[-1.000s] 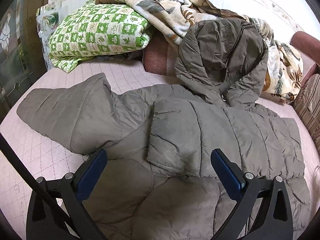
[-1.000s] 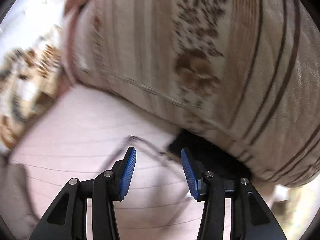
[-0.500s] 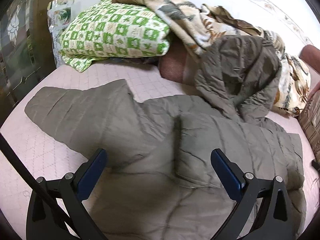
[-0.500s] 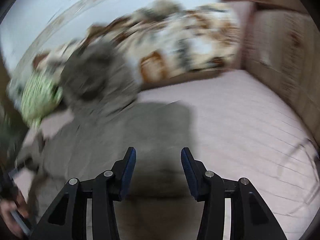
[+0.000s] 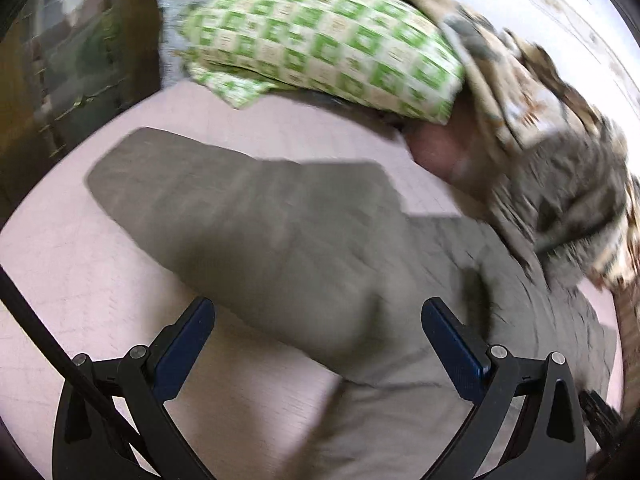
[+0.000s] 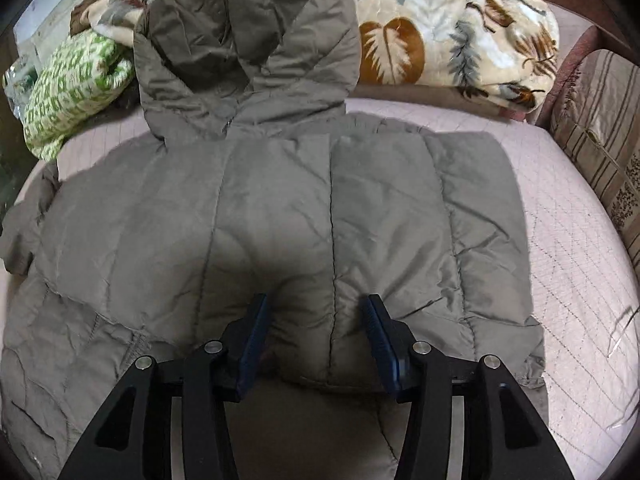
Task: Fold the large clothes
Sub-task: 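Close the left gripper on the other sleeve cuff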
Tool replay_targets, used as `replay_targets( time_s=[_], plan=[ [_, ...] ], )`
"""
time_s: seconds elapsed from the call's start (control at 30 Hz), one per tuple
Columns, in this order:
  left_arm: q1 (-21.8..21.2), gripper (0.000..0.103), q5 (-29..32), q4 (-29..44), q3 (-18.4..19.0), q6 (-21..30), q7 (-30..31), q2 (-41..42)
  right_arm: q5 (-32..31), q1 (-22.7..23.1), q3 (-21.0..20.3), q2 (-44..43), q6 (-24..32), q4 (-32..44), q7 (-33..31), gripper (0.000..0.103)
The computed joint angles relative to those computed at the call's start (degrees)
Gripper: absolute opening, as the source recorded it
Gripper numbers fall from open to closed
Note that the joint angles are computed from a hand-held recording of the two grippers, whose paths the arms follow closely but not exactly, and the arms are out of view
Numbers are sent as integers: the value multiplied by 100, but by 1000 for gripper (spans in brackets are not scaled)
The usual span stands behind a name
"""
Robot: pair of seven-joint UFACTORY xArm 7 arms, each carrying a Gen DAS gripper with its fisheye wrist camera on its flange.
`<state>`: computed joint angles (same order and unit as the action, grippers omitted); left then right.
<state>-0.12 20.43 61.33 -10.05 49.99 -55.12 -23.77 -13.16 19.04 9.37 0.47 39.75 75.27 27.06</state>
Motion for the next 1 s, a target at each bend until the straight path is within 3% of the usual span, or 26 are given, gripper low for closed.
replay_targets(
  time_s=[0.17, 0.27, 0.33, 0.47, 0.53, 0.73, 1.0],
  plan=[
    [416, 103, -115, -528, 426, -53, -115, -524, 252, 26, 80, -469, -850, -354, -110, 53],
    [657, 103, -450, -941, 802, -227, -49, -825, 483, 124, 180, -483, -965, -316, -386, 54],
    [775, 102, -843, -1286, 1119, -561, 13, -1044, 657, 172, 204, -458, -978, -299, -520, 58],
    [844, 85, -1943, -1996, 1777, -1545, 219, -1394, 793, 226, 238, -414, -921, -277, -574, 58],
    [857, 83, -2436, -2295, 2010, -2036, 325, -1478, 798, 240, 239, -383, -927, -265, -601, 58],
    [1025, 74, -3126, -2446, 2219, -2821, 783, -1205, 736, 276, 246, -357, -918, -284, -642, 58],
    [1388, 73, -3070, -2004, 1994, -3025, 1175, -477, 729, 291, 233, -311, -940, -307, -706, 58]
  ],
)
